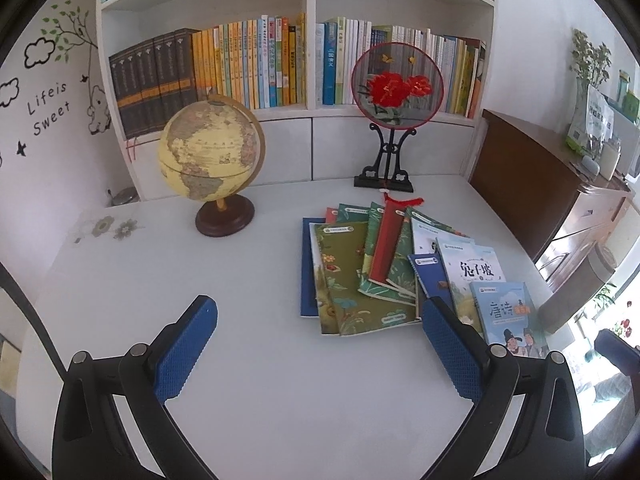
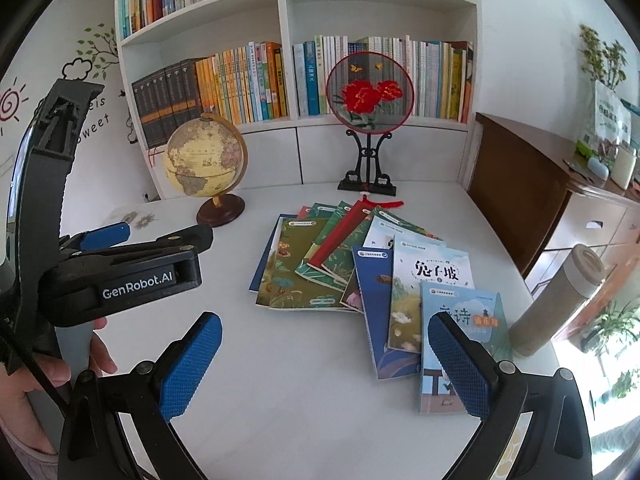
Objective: Organize books
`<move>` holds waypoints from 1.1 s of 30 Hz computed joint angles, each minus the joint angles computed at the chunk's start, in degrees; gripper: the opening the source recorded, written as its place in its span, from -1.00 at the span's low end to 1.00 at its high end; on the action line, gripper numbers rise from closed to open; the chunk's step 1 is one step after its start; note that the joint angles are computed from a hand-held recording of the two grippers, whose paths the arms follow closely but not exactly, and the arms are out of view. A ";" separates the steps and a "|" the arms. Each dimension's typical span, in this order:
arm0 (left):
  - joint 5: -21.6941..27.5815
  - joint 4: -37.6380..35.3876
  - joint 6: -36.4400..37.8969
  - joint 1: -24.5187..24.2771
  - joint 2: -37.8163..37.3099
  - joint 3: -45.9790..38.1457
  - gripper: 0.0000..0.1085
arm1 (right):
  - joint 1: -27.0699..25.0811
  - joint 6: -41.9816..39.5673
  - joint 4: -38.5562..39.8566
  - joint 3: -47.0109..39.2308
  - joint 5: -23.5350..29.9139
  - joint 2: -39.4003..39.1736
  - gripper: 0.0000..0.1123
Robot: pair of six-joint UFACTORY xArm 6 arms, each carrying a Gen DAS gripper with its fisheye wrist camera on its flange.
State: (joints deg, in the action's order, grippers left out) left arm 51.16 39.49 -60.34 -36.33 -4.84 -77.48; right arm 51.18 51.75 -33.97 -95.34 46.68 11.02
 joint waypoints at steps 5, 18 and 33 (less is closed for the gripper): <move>1.94 1.31 -0.07 0.37 -1.15 1.43 0.88 | 1.59 3.80 -1.34 -0.74 2.52 0.44 0.83; -0.16 -6.00 1.54 3.31 -1.19 4.52 0.86 | 4.50 7.14 -1.03 0.13 8.21 -0.05 0.83; -12.86 -32.50 8.46 1.35 13.08 -3.83 0.86 | -9.68 -1.18 11.91 18.70 -2.85 -7.37 0.83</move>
